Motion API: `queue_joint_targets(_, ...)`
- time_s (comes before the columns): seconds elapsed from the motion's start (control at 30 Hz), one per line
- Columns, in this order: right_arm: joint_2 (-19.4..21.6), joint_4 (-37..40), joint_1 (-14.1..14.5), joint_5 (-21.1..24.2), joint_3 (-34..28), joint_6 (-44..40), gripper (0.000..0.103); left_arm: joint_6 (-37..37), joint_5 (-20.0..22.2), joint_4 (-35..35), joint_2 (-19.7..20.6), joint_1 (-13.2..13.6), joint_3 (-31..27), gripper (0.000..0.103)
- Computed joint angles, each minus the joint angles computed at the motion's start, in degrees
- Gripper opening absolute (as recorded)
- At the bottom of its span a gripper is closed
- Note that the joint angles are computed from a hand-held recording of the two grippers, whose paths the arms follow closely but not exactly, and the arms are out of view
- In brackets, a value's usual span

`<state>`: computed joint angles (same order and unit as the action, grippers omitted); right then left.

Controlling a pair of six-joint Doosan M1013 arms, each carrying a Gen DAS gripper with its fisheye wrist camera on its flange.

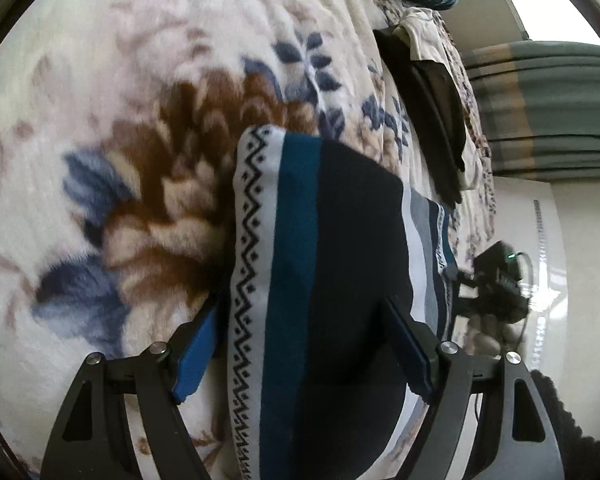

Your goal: Fold small clothes

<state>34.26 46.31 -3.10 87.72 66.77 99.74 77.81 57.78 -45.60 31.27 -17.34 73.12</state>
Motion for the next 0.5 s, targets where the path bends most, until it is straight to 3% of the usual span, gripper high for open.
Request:
queue_joint_targets(0.13, 0.74, 4.42, 0.42, 7.21, 3.11, -4.79, 0.072, 3.2, -0.74, -8.04, 0.49, 0.28, 2.05, 0.087)
queue_joint_targets(0.27, 1.43, 7.54, 1.62, 6.49, 3.75, -6.44, 0.081, 5.24, -0.91, -11.96, 1.76, -0.15, 1.38, 0.087)
queue_joint_targets(0.3, 1.04, 7.86, 1.74, 6.04, 4.23, -7.0, 0.081, 6.07, -0.87, -12.82, 2.08, -0.21, 0.79, 0.079)
queue_joint_targets(0.37, 0.08, 8.12, 2.37, 4.11, 5.24, -8.52, 0.069, 6.63, 0.49, -12.49, 2.99, -0.24, -1.32, 0.054)
queue_joint_targets(0.4, -1.14, 7.32, 2.36, 2.8, 6.27, -8.99, 0.044, 7.07, 1.28, -12.72, 3.5, -0.1, -2.54, 0.052)
queue_joint_targets(0.43, -2.51, 7.18, 2.57, -0.17, 7.54, -9.09, 0.032, 7.14, 1.75, -12.95, 3.9, 0.11, -3.48, 0.051)
queue_joint_targets(0.5, -5.43, 7.39, 2.81, -4.9, 10.04, -8.31, 0.03, 7.25, 3.56, -14.12, 5.21, 0.84, -5.83, 0.051)
